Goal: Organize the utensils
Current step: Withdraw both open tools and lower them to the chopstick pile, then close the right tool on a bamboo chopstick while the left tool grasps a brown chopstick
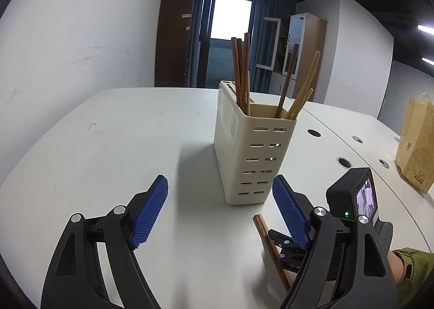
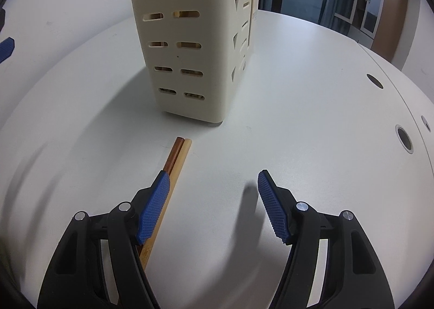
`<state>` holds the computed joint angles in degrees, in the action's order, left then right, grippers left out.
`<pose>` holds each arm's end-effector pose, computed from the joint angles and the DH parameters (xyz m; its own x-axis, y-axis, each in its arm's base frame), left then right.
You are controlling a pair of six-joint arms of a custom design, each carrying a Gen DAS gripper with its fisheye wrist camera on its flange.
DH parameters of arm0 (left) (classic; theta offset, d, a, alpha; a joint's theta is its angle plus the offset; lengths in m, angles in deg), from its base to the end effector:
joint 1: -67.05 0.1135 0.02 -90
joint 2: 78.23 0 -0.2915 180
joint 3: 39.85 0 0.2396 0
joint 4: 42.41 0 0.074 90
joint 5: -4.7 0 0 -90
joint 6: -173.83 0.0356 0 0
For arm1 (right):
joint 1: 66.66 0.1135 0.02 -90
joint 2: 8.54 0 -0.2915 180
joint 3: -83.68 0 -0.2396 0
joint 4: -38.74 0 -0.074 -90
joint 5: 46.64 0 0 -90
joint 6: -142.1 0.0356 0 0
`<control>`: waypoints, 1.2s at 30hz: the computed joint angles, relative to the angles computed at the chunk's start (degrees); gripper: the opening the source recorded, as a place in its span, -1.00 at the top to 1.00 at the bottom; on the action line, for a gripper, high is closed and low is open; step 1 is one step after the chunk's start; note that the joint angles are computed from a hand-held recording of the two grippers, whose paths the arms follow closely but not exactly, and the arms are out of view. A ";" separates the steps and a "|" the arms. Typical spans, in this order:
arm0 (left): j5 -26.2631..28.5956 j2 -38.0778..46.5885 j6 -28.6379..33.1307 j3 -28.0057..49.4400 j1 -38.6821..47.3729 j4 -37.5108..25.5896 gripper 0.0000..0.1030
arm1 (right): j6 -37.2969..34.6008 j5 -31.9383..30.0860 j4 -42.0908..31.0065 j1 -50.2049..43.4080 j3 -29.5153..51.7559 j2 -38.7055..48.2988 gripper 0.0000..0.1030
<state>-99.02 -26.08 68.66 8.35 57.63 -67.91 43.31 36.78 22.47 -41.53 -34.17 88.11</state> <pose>0.1737 -0.0203 0.2738 -0.4564 -0.1820 -0.8710 -0.1701 0.9787 -0.1153 0.2883 0.1398 0.1826 -0.6186 -0.4578 -0.6386 -0.5889 0.8081 -0.0089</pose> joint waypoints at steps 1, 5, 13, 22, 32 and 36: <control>0.04 0.11 0.02 0.14 0.03 -0.08 -0.53 | 0.25 0.22 0.26 0.24 -0.14 0.15 -0.30; -0.13 0.25 0.09 0.26 -0.25 -0.02 -0.53 | 0.61 0.41 -0.21 0.52 -0.70 -0.77 -0.30; -0.31 0.84 -0.07 0.24 -0.58 0.11 -0.53 | 0.35 -0.20 -1.07 0.92 0.24 -0.02 -0.30; -0.35 0.70 -0.06 0.27 -0.70 -0.16 -0.54 | -0.71 -0.97 -0.97 1.77 -1.24 -1.76 -0.30; 0.29 1.01 -0.13 0.31 -0.65 -0.54 -0.54 | -0.48 0.86 -2.12 3.17 -1.83 -1.70 -0.30; 1.47 2.77 -0.06 0.77 0.42 -1.35 -0.54 | -1.00 0.24 -4.14 1.78 0.19 -1.20 0.06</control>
